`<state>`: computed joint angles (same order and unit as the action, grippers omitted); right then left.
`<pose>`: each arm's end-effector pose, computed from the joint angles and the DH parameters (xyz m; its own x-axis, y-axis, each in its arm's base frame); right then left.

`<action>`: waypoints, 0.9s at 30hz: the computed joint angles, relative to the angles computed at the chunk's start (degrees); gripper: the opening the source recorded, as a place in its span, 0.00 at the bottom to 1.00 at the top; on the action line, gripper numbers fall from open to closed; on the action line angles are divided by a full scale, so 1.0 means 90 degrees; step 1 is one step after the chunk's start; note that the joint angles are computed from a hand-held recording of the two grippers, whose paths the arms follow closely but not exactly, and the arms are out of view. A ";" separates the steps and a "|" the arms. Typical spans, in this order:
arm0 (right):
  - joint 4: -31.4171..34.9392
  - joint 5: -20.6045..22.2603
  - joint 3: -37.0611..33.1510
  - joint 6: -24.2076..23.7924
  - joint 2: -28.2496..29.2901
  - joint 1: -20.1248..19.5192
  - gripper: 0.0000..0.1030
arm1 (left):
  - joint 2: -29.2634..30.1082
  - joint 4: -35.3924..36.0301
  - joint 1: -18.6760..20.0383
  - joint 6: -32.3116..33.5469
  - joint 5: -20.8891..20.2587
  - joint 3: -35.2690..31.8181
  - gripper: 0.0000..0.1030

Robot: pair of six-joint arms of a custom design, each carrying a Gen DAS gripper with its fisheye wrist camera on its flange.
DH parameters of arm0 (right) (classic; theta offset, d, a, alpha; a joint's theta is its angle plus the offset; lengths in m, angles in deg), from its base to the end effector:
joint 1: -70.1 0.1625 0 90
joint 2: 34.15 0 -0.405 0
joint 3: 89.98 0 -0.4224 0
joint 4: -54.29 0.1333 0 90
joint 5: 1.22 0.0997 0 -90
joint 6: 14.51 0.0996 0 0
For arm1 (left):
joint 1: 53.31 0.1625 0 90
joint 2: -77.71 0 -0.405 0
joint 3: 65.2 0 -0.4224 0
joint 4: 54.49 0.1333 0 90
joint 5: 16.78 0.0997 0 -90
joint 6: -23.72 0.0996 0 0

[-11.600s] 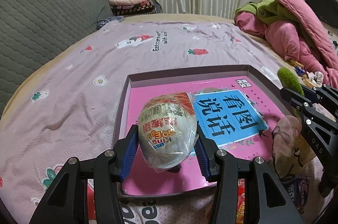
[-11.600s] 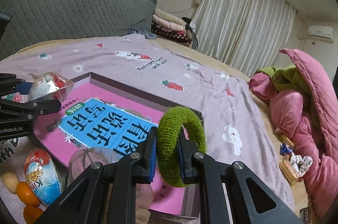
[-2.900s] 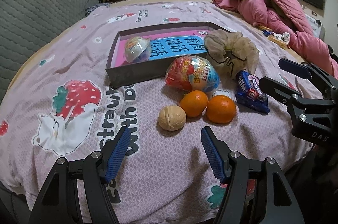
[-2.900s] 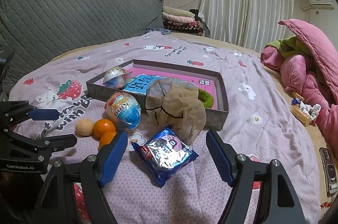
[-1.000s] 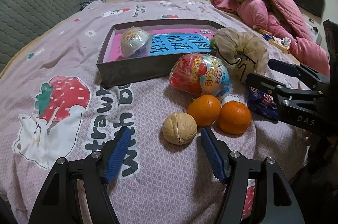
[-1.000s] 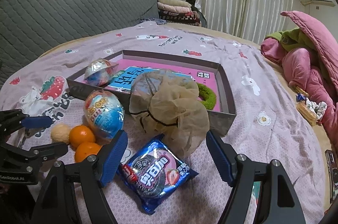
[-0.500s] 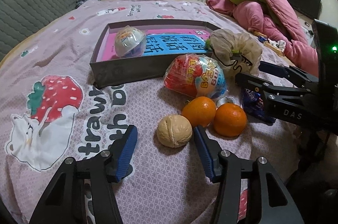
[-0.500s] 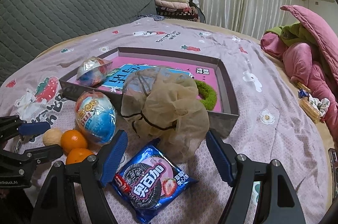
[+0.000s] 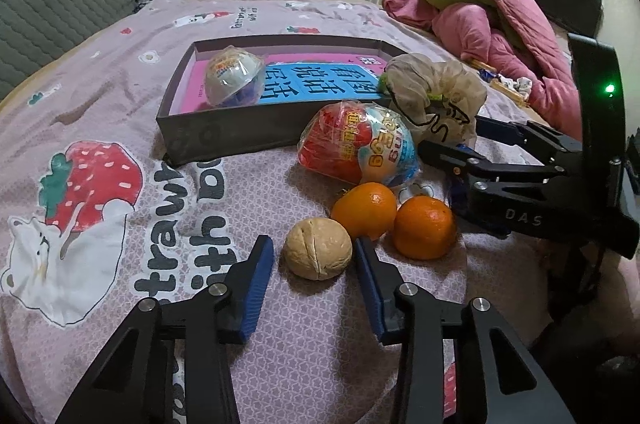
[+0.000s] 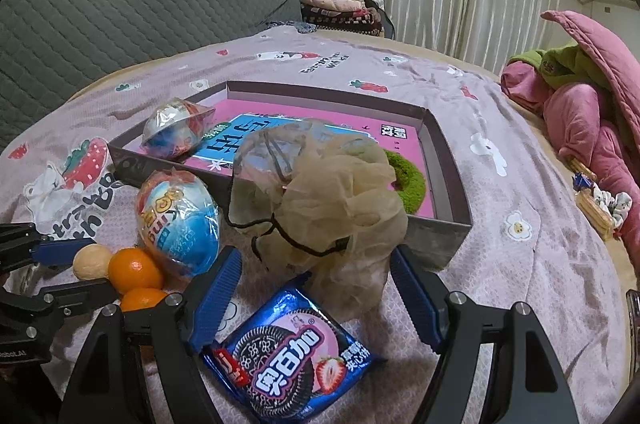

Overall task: Organize objects
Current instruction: 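Close the right tool on the beige mesh bag while the left tool lowers toward the walnut, then lift the mesh bag with the right tool while the left tool closes on the walnut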

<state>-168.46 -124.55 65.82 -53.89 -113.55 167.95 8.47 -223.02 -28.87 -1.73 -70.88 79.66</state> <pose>0.1186 -0.2848 0.1869 -0.6400 -0.0862 0.7635 -0.6233 0.6394 -0.4503 -0.2413 -0.3202 0.0565 -0.7178 0.4772 -0.5070 0.6653 0.6847 -0.2975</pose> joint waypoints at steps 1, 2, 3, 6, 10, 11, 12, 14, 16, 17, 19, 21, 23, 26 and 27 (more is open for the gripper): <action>-0.0069 -0.0049 -0.0019 -0.0041 0.0073 0.0021 0.74 | -0.0010 -0.0009 0.0008 0.0006 -0.0022 0.0002 0.40; -0.0128 -0.0087 -0.0037 -0.0080 0.0144 0.0037 0.74 | -0.0011 -0.0027 0.0016 0.0009 -0.0054 0.0003 0.39; -0.0182 -0.0104 -0.0047 -0.0114 0.0197 0.0044 0.74 | -0.0019 -0.0037 0.0021 0.0010 -0.0076 0.0010 0.38; -0.0305 -0.0132 -0.0074 -0.0215 0.0305 0.0059 0.74 | -0.0028 -0.0057 0.0037 0.0025 -0.0110 0.0010 0.37; -0.0191 -0.0105 -0.0094 -0.0216 0.0263 0.0031 0.67 | -0.0057 -0.0071 0.0059 0.0022 -0.0154 0.0015 0.34; -0.0114 -0.0091 -0.0098 -0.0186 0.0225 0.0008 0.64 | -0.0065 -0.0072 0.0059 0.0014 -0.0156 0.0018 0.33; -0.0048 -0.0077 -0.0102 -0.0161 0.0195 -0.0012 0.59 | -0.0071 -0.0069 0.0066 0.0016 -0.0163 0.0017 0.33; 0.0103 0.0004 -0.0079 -0.0114 0.0083 -0.0058 0.51 | -0.0083 -0.0078 0.0089 0.0021 -0.0195 0.0013 0.33; 0.0231 0.0096 -0.0070 -0.0103 -0.0013 -0.0088 0.47 | -0.0092 -0.0089 0.0101 0.0014 -0.0215 0.0014 0.33; 0.0206 0.0101 -0.0072 -0.0133 -0.0002 -0.0078 0.44 | -0.0094 -0.0086 0.0104 0.0015 -0.0224 0.0014 0.33; 0.0109 0.0049 -0.0095 -0.0173 0.0092 -0.0036 0.41 | -0.0094 -0.0095 0.0103 0.0013 -0.0221 0.0018 0.33; 0.0050 0.0030 -0.0107 -0.0221 0.0126 -0.0009 0.37 | -0.0090 -0.0115 0.0116 0.0016 -0.0236 0.0017 0.33; 0.0033 0.0123 -0.0076 -0.0237 0.0105 -0.0023 0.35 | -0.0085 -0.0184 0.0122 0.0006 -0.0245 0.0032 0.33; -0.0041 0.0218 -0.0041 -0.0235 0.0041 -0.0053 0.32 | -0.0094 -0.0270 0.0132 0.0012 -0.0275 0.0060 0.33; -0.0045 0.0270 -0.0023 -0.0225 0.0005 -0.0071 0.30 | -0.0098 -0.0281 0.0131 0.0009 -0.0283 0.0066 0.33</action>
